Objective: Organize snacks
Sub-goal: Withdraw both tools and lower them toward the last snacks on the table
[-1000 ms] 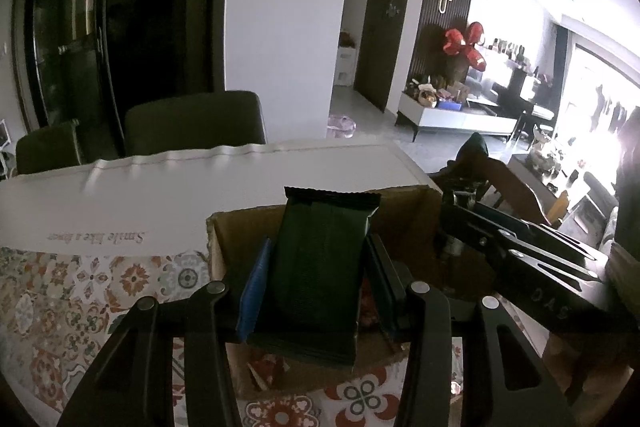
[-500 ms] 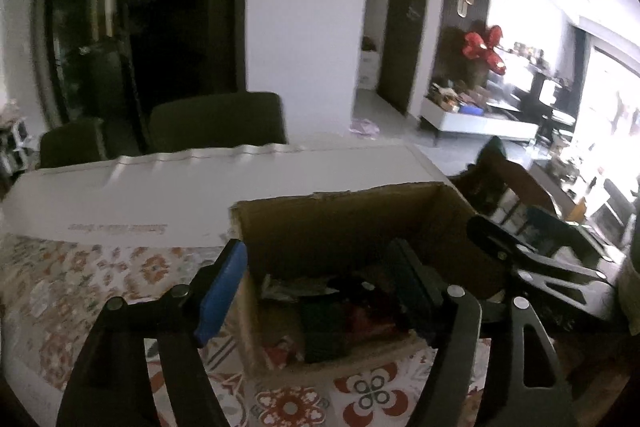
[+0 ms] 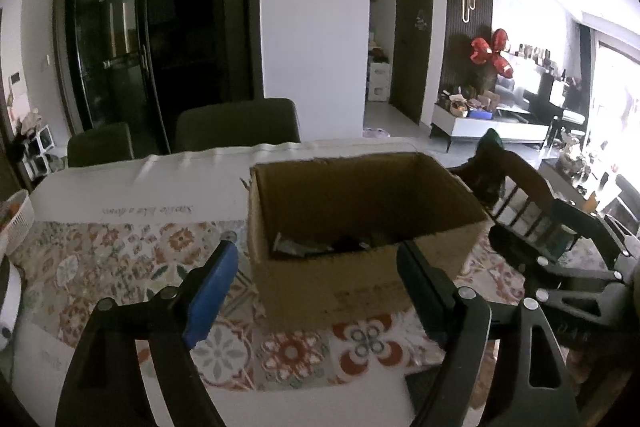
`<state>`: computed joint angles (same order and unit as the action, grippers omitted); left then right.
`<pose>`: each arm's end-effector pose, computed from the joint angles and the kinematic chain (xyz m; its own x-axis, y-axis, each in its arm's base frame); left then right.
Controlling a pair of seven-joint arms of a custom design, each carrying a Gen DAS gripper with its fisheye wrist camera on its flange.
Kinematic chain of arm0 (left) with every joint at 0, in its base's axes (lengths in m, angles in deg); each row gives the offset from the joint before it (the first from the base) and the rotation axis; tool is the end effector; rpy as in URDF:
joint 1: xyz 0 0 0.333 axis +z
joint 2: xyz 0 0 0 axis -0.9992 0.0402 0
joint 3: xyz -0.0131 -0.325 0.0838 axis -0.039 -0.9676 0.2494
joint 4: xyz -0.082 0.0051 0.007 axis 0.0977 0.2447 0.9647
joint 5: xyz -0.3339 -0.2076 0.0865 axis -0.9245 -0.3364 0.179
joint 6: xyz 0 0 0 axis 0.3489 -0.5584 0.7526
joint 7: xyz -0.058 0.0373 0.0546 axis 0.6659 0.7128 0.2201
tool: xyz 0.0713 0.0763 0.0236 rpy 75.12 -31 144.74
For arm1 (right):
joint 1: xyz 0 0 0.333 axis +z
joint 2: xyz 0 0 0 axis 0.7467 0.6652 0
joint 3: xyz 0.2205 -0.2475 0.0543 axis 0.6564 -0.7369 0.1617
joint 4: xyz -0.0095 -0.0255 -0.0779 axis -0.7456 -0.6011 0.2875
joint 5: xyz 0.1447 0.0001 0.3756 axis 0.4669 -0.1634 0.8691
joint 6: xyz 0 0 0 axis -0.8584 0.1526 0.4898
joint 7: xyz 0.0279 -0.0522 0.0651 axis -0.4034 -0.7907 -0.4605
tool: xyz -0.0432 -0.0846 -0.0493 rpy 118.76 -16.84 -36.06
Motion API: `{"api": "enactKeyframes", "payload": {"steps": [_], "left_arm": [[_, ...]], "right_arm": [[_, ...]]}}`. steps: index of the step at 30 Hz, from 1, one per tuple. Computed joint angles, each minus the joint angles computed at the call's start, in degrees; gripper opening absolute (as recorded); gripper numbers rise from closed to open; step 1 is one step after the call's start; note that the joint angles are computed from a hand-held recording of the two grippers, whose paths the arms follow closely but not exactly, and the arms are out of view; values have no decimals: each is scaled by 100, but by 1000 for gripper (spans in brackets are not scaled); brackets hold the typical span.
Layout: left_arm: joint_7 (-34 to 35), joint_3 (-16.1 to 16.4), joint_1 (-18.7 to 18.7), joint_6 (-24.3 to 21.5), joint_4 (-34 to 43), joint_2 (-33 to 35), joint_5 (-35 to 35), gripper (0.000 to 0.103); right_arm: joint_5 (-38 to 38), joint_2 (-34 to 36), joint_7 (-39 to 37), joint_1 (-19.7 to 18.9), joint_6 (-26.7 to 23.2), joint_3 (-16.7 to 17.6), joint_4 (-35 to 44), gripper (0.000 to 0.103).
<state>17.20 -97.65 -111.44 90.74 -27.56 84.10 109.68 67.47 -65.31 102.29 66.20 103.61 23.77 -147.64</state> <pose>0.5550 -0.3598 0.6059 0.3123 -0.9499 0.0147 -0.5283 -0.1866 -0.8283 0.6538 0.2645 0.6106 0.5159 -0.8566 -0.0036 -0.4303 -0.2555 -0.8658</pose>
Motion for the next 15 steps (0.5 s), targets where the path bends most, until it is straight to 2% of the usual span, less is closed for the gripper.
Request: {"api": "enactKeyframes", "payload": {"steps": [5,11,15], "left_arm": [[-160,-95,-106,-45,-140,-51,-59,83],[-123,-195,-220,74,-224,8,-318,82],[-13,-201,-287,154,-178,148,-571,81]], "right_arm": [[540,-465,-733,-251,32,202,-597,95],[1324,-839,-1443,-332,-48,176,-1063,95],[1529,-1034,-1801,-311,-256,50,-1356,94]]}}
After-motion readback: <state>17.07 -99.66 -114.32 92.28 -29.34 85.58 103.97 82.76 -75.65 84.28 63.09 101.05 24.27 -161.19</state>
